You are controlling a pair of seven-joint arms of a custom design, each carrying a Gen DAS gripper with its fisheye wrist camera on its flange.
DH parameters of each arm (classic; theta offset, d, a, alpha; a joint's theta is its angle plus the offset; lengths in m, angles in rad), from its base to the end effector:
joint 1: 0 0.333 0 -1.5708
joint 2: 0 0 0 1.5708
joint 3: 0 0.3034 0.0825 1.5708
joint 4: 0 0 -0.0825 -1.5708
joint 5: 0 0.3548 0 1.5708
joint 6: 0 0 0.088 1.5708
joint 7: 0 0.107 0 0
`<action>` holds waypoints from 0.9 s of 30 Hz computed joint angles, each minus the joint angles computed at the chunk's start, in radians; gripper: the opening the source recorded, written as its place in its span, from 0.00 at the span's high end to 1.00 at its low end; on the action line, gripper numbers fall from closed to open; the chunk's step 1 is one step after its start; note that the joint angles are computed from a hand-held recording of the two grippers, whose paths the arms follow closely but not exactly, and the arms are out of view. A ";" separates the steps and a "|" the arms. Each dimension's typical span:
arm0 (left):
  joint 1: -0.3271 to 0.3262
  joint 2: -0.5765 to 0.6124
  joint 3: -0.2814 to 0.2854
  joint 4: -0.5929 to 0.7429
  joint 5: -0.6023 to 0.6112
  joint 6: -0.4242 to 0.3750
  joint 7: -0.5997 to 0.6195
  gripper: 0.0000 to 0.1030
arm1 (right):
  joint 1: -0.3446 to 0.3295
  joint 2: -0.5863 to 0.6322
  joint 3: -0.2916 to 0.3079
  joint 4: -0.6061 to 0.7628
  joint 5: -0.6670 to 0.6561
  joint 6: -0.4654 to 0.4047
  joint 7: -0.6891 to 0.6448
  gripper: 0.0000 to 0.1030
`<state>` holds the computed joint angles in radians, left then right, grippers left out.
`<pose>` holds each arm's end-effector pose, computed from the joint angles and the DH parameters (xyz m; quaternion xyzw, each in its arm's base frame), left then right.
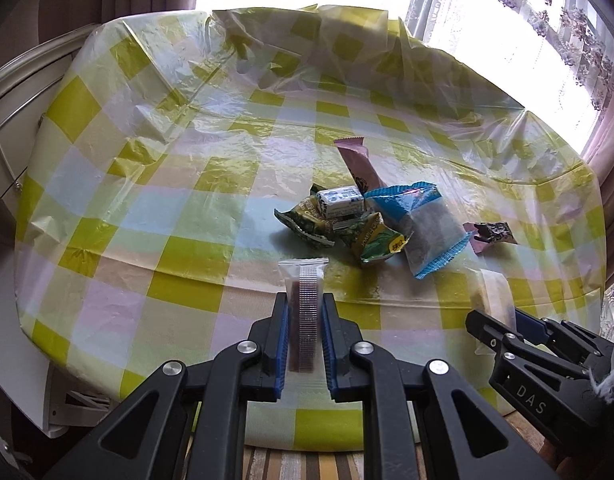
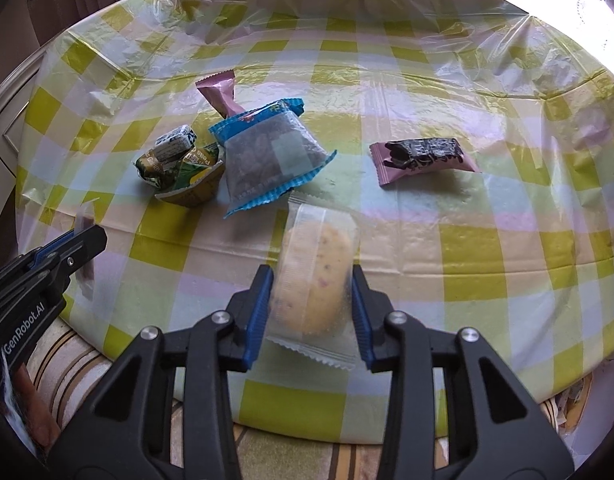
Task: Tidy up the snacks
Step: 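Lift both held snacks and carry them toward the white box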
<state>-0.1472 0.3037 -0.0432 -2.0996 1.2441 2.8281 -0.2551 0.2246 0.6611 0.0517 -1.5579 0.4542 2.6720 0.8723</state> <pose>0.5490 -0.1539 0.3073 -0.8126 0.4760 -0.2336 0.2420 0.6867 0.1736 0.3133 -0.8510 0.4511 -0.0964 0.2509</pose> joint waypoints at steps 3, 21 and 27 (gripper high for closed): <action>-0.018 -0.003 -0.013 0.012 -0.003 -0.024 0.019 0.85 | -0.028 -0.034 0.013 -0.042 0.033 0.015 -0.025 0.60; -0.104 0.037 -0.059 0.118 -0.088 -0.075 0.194 0.85 | -0.139 -0.149 0.003 -0.161 0.162 0.000 -0.118 0.60; -0.136 0.075 -0.064 0.174 -0.138 -0.077 0.281 0.85 | -0.169 -0.163 -0.012 -0.175 0.179 0.003 -0.137 0.60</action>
<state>-0.2835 0.3790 -0.1075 -1.9260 1.1058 2.7508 0.0259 0.0559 0.4976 0.0398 -1.7333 0.6335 2.6745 0.7354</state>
